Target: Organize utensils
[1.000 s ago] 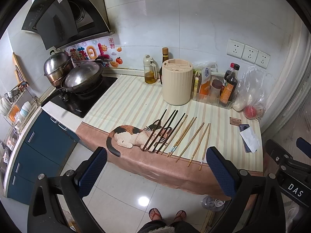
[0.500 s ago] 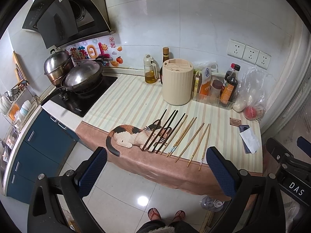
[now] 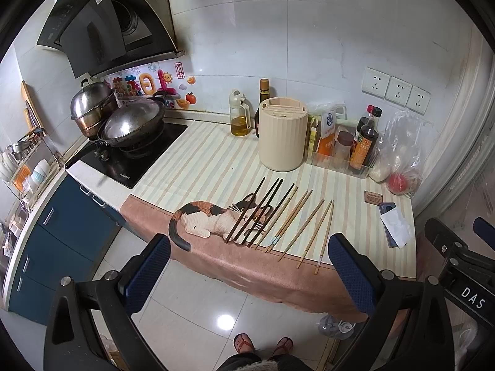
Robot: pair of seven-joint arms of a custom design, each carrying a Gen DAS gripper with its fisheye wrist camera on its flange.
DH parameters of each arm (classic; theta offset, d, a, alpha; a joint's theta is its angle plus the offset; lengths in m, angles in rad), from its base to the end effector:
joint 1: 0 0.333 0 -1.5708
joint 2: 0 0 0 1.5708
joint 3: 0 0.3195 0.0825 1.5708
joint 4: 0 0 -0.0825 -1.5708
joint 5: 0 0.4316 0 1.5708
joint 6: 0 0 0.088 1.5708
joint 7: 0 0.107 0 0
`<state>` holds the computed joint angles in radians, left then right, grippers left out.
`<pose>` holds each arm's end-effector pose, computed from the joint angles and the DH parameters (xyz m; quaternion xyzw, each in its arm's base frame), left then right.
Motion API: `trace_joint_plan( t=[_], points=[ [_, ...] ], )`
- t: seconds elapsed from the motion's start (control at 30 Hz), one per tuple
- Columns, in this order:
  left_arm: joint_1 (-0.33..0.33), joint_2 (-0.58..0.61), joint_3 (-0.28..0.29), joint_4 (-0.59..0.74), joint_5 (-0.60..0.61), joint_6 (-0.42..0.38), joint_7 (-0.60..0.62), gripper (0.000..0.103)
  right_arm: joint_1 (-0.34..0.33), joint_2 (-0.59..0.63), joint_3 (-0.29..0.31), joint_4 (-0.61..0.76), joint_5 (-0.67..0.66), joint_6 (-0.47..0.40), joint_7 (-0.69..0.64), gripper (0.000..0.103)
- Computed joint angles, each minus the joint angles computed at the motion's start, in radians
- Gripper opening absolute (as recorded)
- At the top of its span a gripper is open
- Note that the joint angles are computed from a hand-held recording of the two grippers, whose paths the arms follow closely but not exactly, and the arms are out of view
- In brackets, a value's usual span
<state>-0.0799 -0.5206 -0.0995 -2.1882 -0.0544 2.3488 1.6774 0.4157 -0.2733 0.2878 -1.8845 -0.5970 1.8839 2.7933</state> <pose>0.4771 -0.0974 0.6624 -0.5725 0.7492 -0.2434 0.2274 0.4304 0.3354 0.6579 -0.5160 0.7829 -0.2994 0.1767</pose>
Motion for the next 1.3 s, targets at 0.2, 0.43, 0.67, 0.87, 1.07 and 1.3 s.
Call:
trace_joint_plan(
  t=[0.2,0.43,0.67,0.87,1.07,1.3],
  points=[
    [-0.001,-0.004,0.002,-0.004,-0.002,0.002,0.001,0.103,0.003,0.004,0.003,0.008,-0.006,-0.006,0.004,0.103],
    [0.032,0.069,-0.044,0.041,0.073,0.077,-0.065,0.103,-0.001,0.005,-0.006,0.005,-0.002,0.017,0.033,0.103],
    [0.084,0.224,-0.104,0.104,0.267,0.142,-0.241,0.103,-0.028,0.040,-0.061,-0.034,0.066,0.127,0.002,0.103],
    [0.072,0.429,-0.092,0.214,0.428,0.097,-0.301,0.103,-0.053,0.134,-0.121,-0.061,0.181,0.283,-0.079,0.078],
    [0.040,0.635,-0.038,0.359,0.395,0.036,-0.223,0.101,-0.073,0.268,-0.177,-0.060,0.411,0.462,-0.183,0.055],
    [0.035,0.897,-0.022,0.604,0.303,-0.028,-0.020,0.083,-0.079,0.521,-0.210,0.107,0.554,0.517,-0.204,0.054]
  ],
)
